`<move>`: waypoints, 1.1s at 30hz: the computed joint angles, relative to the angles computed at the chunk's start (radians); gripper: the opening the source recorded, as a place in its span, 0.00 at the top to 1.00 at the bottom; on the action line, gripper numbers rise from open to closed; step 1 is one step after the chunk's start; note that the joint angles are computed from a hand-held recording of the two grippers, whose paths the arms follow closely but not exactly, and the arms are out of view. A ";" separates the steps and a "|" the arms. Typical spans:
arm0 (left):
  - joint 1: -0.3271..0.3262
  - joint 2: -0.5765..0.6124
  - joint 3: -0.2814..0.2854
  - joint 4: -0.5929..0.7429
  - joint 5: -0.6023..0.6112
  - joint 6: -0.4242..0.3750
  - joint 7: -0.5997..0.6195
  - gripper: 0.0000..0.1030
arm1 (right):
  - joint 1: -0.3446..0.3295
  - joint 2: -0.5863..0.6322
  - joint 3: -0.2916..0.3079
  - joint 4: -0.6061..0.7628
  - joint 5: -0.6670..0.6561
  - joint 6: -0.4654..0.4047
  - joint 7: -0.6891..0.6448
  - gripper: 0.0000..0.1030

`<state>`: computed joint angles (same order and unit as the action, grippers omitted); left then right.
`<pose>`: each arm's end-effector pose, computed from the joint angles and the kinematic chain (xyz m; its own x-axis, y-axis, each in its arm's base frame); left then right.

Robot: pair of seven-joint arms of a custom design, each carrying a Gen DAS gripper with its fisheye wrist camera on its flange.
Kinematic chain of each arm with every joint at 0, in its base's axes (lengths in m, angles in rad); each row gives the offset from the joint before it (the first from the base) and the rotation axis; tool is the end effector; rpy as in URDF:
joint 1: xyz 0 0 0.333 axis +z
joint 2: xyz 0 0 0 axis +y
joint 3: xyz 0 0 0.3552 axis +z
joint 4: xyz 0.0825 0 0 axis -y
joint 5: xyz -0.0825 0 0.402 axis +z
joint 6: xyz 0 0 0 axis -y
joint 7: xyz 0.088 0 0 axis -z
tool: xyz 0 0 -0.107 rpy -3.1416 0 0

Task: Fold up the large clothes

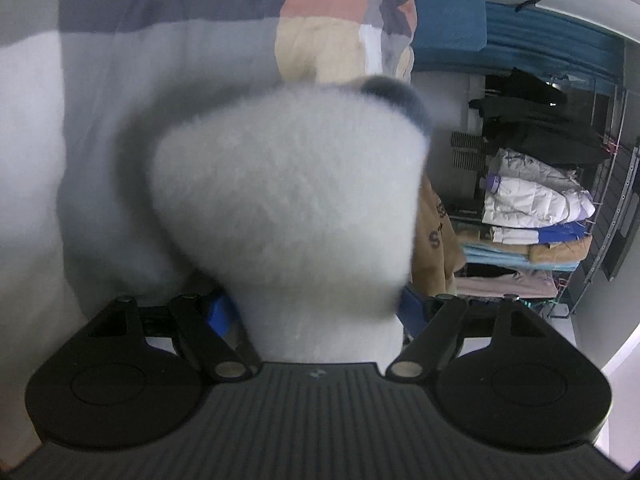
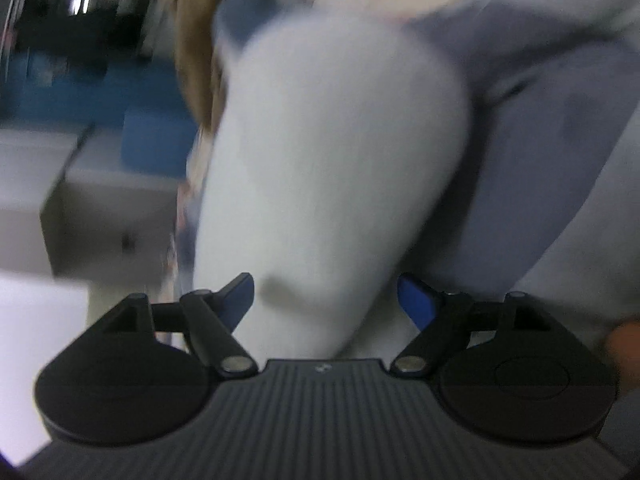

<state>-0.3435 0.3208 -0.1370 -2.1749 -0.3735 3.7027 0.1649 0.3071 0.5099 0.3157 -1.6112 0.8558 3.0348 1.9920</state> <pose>0.5770 -0.2380 0.4110 0.3991 0.0107 0.9169 -0.2298 -0.9668 0.1113 0.6702 0.3524 0.4507 -0.3417 -0.4257 -0.8379 -0.7272 0.6846 -0.0512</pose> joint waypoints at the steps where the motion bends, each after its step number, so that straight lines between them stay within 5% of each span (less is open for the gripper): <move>1: 0.001 -0.004 0.005 -0.005 -0.001 -0.004 0.007 0.22 | 0.009 0.001 -0.010 -0.003 0.002 0.035 0.009 0.21; 6: -0.062 -0.018 0.056 0.008 -0.108 -0.036 0.159 0.39 | 0.086 0.042 -0.109 0.045 -0.108 0.046 0.113 0.22; 8: -0.085 -0.025 0.071 0.017 -0.151 -0.049 0.231 0.44 | 0.103 0.045 -0.135 0.048 -0.162 0.039 0.142 0.29; 10: -0.102 -0.028 0.085 0.037 -0.191 -0.069 0.301 0.48 | 0.131 0.055 -0.172 0.068 -0.220 0.035 0.179 0.47; 13: -0.096 -0.033 0.071 0.036 -0.207 -0.045 0.333 0.54 | 0.138 0.032 -0.183 0.042 -0.281 0.063 0.181 0.61; 19: -0.056 -0.079 0.030 0.003 -0.160 -0.020 0.350 0.57 | 0.132 -0.002 -0.177 0.025 -0.342 0.088 0.165 0.65; 22: -0.095 -0.119 0.038 0.017 -0.267 -0.061 0.457 0.57 | 0.050 -0.030 -0.085 0.014 -0.321 0.080 0.099 0.65; 28: -0.163 -0.149 0.040 0.119 -0.469 -0.137 0.697 0.57 | -0.247 -0.099 0.233 -0.046 -0.061 0.073 -0.189 0.65; 33: -0.274 -0.087 0.109 0.312 -0.635 -0.215 0.905 0.57 | -0.347 -0.149 0.286 -0.045 0.100 0.044 -0.355 0.65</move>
